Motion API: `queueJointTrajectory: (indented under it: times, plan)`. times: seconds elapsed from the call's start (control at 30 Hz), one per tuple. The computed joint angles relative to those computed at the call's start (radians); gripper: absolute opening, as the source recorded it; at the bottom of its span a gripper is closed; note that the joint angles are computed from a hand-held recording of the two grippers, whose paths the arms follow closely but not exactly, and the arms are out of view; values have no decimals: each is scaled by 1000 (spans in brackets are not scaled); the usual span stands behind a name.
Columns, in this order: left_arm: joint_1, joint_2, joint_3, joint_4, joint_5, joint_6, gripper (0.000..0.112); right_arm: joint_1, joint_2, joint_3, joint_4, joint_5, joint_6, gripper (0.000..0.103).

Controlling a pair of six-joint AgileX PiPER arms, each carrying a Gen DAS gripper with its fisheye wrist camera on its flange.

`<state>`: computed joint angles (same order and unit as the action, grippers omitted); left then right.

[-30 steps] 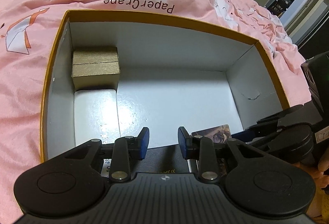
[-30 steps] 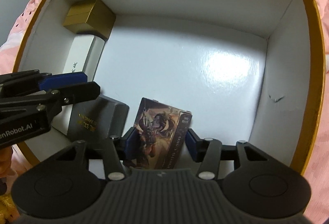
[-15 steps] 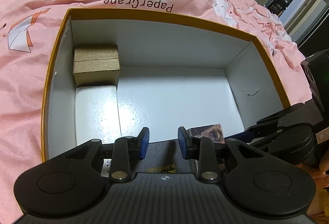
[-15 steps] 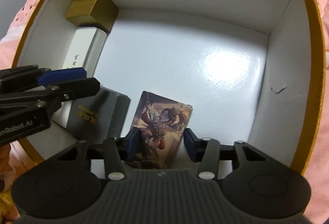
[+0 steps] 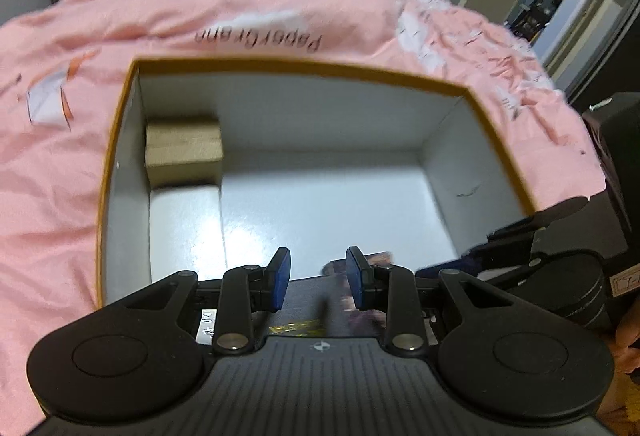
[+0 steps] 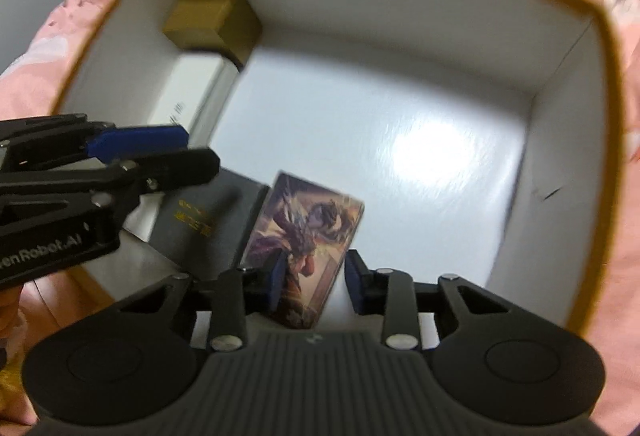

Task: Organize objects
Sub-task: 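Lower the grey case and photo card pack into the box and release both, then grasp the pink backpack with the left gripper while the right gripper approaches the pink card holder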

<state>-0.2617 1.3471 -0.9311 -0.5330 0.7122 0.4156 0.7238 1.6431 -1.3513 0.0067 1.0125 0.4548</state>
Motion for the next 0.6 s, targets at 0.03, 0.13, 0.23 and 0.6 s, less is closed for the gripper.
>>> queueJointTrajectory:
  times: [0.03, 0.13, 0.23, 0.6]
  plan:
    - [-2, -37, 11, -1, 5, 0, 34, 24, -38, 14, -38, -6, 37, 36]
    - [-4, -153, 43, -8, 44, 6, 34, 112, -146, 63, -153, -9, 156, 37]
    - [-21, -260, 66, 23, 93, -37, 34, 241, -249, 110, -286, 19, 318, 37]
    - [-309, -457, 208, 178, 154, -259, 35, 721, -438, 337, -521, 194, 1007, 43]
